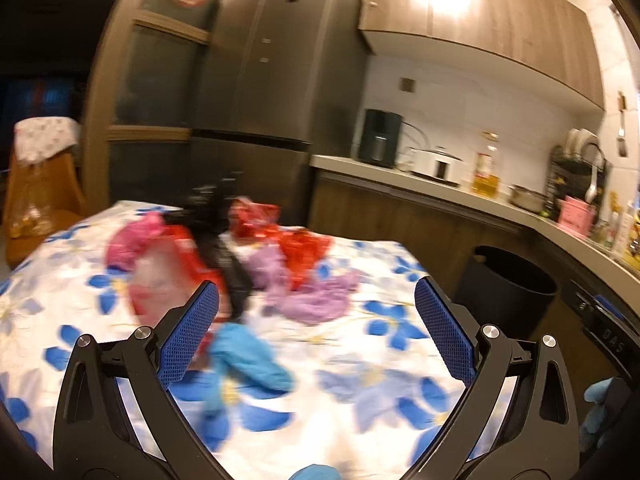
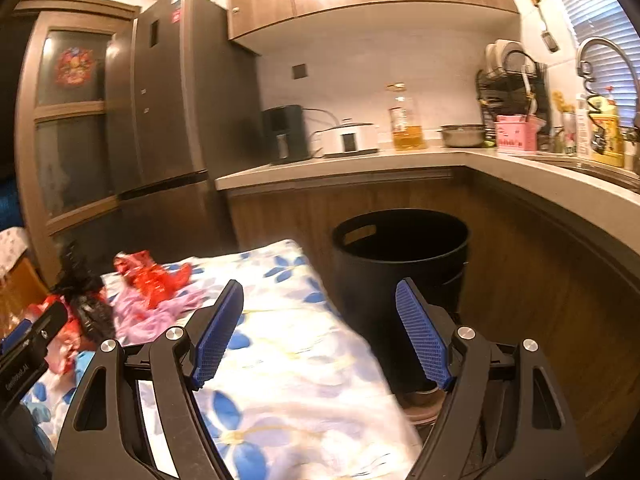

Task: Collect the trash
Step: 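Move both tools back over the trash on the bed, then grasp the red printed snack bag with the left tool and lift it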

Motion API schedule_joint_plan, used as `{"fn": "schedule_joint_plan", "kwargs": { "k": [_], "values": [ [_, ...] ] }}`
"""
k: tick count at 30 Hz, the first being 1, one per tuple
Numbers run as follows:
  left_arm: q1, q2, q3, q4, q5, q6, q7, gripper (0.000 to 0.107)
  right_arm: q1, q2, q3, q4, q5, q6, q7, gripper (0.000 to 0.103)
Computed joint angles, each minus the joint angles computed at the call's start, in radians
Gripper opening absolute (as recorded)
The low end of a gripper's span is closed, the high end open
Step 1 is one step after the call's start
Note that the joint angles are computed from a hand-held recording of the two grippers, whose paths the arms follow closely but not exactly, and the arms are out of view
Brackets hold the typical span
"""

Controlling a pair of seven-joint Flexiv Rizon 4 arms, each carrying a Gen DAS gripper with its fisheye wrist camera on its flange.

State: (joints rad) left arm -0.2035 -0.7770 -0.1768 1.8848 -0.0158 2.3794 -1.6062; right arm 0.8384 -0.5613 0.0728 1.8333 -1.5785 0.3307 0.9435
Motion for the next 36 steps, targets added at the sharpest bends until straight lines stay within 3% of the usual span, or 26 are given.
{"fn": "schedule_joint_plan", "kwargs": {
  "k": [9, 13, 19, 21, 24, 27, 30, 36],
  "values": [
    [0.03, 0.004, 0.059, 0.047, -0.094, 0.045, 0.001, 0.096, 0.012, -0.089, -0.038, -0.124, -0.048, 0.127, -0.057, 0.077],
    [0.069, -0.007, 0.049, 0.023, -0.073, -0.007, 0.008, 0.086, 0.024, -0.121, -0.059, -0.172, -0.06, 0.175, -0.093, 0.077],
    [0.166, -0.021, -0.024, -0.03, 0.04, -0.15, -0.028, 0.048, 0.038, -0.165, -0.088, -0.238, -0.055, 0.24, -0.14, 0.077],
    [0.206, -0.025, -0.06, -0.046, 0.091, -0.202, -0.033, 0.023, 0.043, -0.177, -0.097, -0.256, -0.051, 0.258, -0.154, 0.077],
    [0.249, -0.033, -0.105, -0.051, 0.152, -0.222, -0.044, 0.01, 0.045, -0.195, -0.111, -0.281, -0.047, 0.291, -0.167, 0.077],
    [0.26, -0.026, -0.117, -0.032, 0.188, -0.198, -0.051, 0.006, 0.046, -0.215, -0.123, -0.308, -0.044, 0.327, -0.183, 0.077],
    [0.324, -0.017, -0.177, -0.005, 0.278, -0.173, -0.094, 0.006, 0.044, -0.24, -0.138, -0.342, -0.051, 0.384, -0.192, 0.077],
    [0.355, 0.026, -0.167, 0.048, 0.342, -0.105, -0.157, 0.006, 0.046, -0.295, -0.17, -0.42, -0.06, 0.495, -0.226, 0.076]
  ]
}}
